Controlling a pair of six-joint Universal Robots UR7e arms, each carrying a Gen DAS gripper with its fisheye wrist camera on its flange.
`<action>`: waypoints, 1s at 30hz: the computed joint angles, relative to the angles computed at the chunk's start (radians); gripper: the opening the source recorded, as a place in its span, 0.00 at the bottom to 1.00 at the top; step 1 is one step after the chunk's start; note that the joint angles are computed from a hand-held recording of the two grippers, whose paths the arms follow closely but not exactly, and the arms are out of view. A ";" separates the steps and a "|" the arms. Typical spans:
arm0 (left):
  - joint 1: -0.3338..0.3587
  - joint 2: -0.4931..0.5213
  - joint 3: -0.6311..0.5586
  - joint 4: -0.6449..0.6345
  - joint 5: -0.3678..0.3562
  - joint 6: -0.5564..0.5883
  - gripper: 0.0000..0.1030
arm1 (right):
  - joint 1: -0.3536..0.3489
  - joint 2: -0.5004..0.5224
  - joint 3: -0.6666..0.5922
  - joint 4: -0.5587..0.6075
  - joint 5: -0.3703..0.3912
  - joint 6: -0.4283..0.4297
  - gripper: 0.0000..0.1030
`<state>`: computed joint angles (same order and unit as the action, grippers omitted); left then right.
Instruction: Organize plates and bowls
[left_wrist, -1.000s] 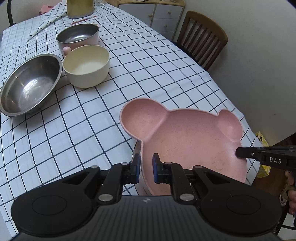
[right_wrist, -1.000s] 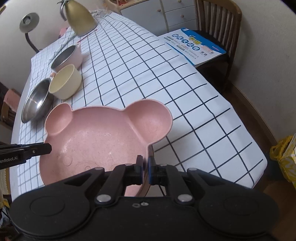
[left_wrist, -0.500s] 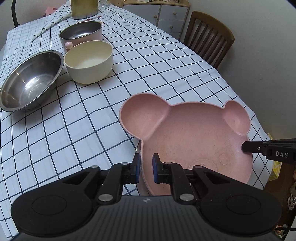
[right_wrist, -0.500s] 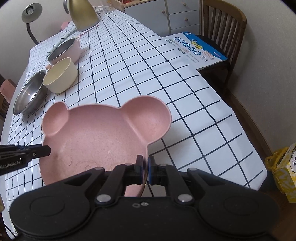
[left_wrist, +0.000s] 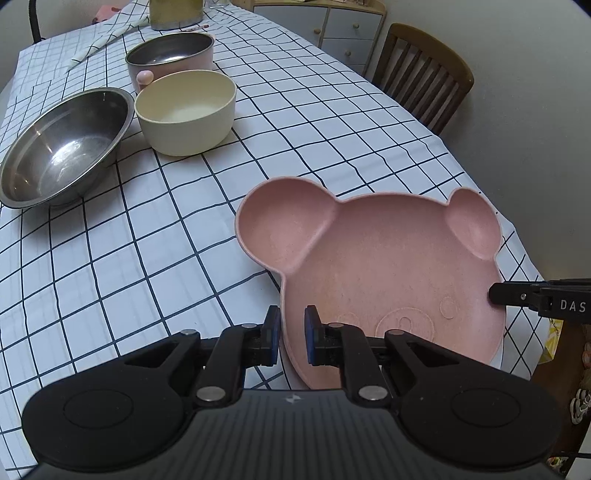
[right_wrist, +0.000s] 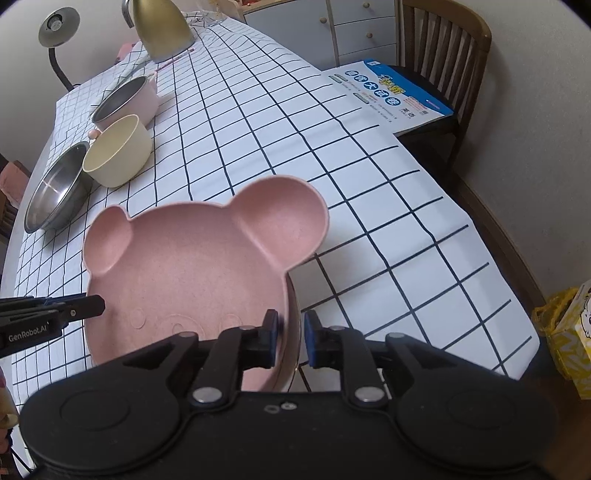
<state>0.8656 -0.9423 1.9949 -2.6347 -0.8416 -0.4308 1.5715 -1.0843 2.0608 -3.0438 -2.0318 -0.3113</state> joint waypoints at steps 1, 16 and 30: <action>0.000 -0.002 0.003 -0.002 -0.003 0.001 0.13 | 0.001 -0.002 0.002 -0.001 -0.001 -0.002 0.19; -0.056 -0.086 0.093 -0.104 0.019 0.033 0.43 | 0.058 -0.042 0.024 -0.035 0.059 -0.091 0.38; -0.102 -0.200 0.180 -0.244 0.173 0.047 0.72 | 0.158 0.026 -0.029 -0.073 0.181 -0.154 0.79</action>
